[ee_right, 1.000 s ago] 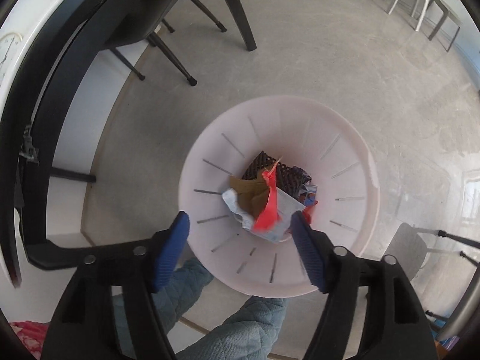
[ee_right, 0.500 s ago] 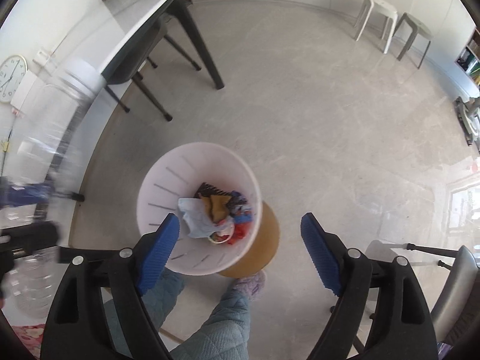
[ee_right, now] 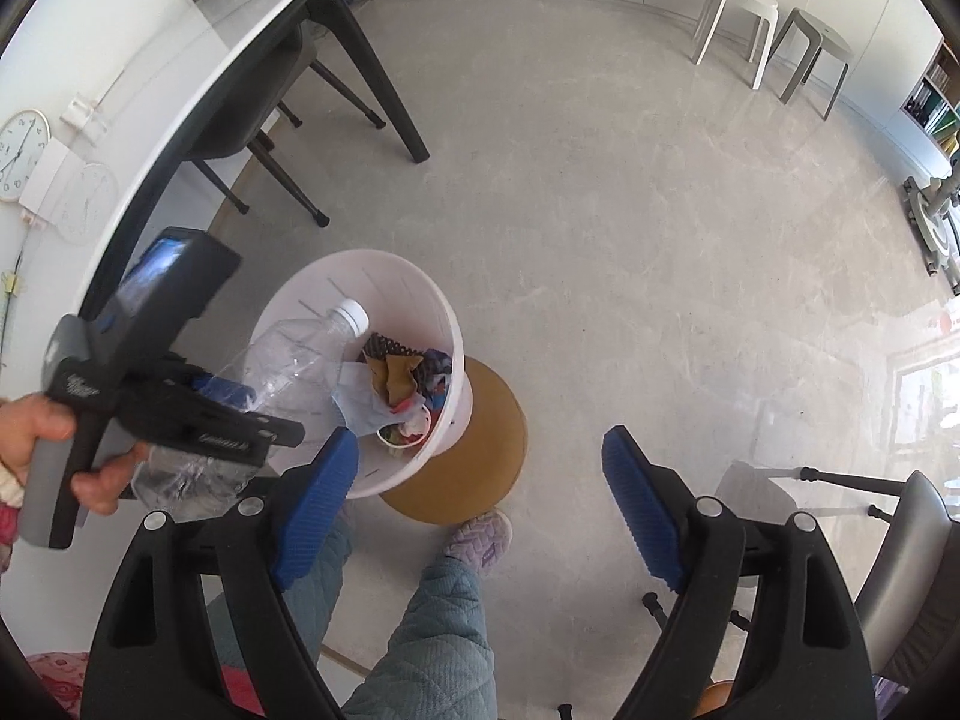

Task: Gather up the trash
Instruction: 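Lower the bottle over the pink bin and open the left gripper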

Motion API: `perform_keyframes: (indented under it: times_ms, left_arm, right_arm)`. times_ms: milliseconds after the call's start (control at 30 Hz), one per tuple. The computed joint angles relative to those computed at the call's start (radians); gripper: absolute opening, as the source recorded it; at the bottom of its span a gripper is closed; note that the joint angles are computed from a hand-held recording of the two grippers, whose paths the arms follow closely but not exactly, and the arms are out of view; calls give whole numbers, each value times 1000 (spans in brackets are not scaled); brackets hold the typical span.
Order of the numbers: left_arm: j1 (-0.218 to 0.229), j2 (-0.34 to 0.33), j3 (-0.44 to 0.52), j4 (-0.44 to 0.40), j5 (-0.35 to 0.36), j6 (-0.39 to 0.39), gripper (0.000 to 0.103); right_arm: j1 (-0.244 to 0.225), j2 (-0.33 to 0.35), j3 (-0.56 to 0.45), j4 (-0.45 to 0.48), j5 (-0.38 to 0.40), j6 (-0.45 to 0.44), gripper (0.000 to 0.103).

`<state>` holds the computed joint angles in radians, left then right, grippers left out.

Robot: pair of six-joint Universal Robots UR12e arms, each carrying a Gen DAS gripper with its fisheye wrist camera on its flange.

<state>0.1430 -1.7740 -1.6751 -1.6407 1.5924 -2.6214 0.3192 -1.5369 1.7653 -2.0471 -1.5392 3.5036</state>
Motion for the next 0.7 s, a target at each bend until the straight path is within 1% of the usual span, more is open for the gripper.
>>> perform_keyframes:
  times_ms: [67,133,200,467,700]
  left_arm:
    - [-8,-5,-11,16,30,2,62]
    - [-11,-3,-16,22,33,19,71]
    - [-8,-4,-11,30,34,36,77]
    - [-7,8,-15,52,20,53,78]
    - [4,40,-19,76,-11,70,78]
  right_arm:
    - [-2,-3,4,-3,9,-4,83]
    - [-1,-4,6,-6,11,-7,83]
    - [2,-7,10,-10,11,-8,83]
    - [10,-9,12,-17,12,4,83]
    - [17,-9,14,-31,8,3,83]
